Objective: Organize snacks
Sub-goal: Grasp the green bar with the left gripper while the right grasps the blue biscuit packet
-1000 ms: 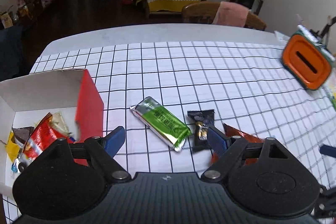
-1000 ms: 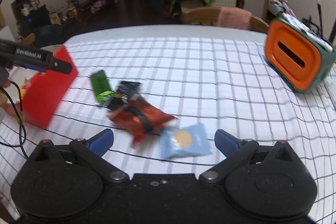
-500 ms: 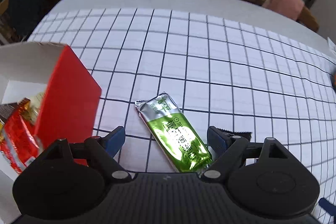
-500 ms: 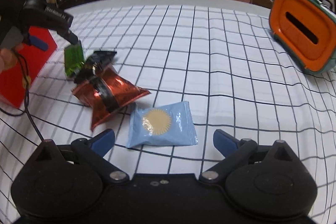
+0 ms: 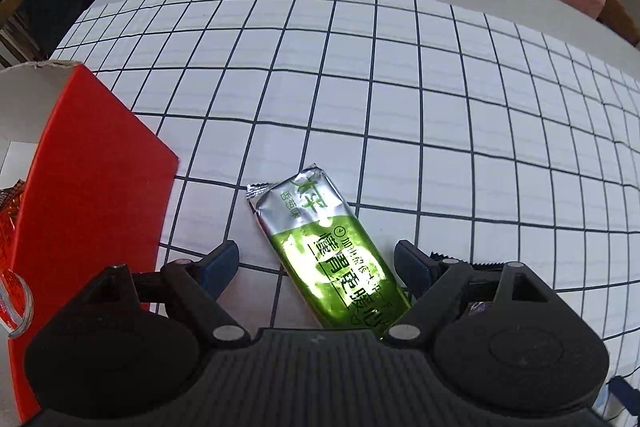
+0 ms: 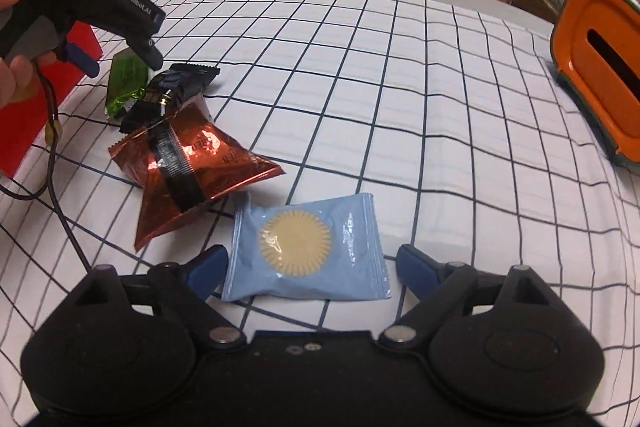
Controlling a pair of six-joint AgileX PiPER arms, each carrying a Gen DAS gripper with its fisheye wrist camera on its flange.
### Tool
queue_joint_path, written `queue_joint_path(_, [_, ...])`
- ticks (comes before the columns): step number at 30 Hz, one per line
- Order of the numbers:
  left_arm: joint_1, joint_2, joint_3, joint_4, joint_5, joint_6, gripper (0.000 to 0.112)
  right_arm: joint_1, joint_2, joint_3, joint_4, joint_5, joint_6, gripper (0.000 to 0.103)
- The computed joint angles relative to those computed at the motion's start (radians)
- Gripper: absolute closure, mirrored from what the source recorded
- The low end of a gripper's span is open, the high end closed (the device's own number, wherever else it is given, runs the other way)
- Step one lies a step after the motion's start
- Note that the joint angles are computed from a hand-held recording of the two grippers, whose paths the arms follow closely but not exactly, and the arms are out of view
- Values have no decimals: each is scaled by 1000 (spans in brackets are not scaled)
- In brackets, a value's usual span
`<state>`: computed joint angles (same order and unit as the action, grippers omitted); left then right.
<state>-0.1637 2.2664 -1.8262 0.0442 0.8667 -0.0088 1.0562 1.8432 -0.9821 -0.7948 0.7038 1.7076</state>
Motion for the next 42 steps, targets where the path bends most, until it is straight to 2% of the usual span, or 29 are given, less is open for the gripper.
queue_joint_path(5, [-13,-3,26,11,-15,-3,28,1,2,3,-24,4,1,17])
queue_joint_path(8, [-13,-14,48,-14,-35,22,34,4,0,7,-39,6,19,21])
queue_joint_path(12, [-29,-74,145,-49,-71,49,56,15,1,8,-52,23,50,26])
queue_joint_path(15, [-37,-107,193,-60,-96,75,65,27,0,10,-63,31,69,31])
queue_joint_path(16, [-34,-116,204,-70,-100,89,69,35,1,7,-69,37,70,37])
queue_joint_path(17, [-33,-122,215,-77,-104,100,69,43,1,4,-74,41,65,44])
queue_joint_path(22, [22,-175,303,-143,-138,226,70,75,17,-32,-68,90,39,56])
queue_joint_path(27, [74,-251,425,-216,-173,345,70,95,-14,-9,-69,98,74,61])
queue_joint_path(33, [158,-400,622,-321,-194,537,70,180,-45,33,-36,141,60,62])
queue_joint_path(38, [246,-547,777,-406,-157,692,70,234,-80,64,-19,160,86,62])
queue_joint_path(42, [310,-641,839,-461,-86,790,70,286,-84,44,-7,205,46,66])
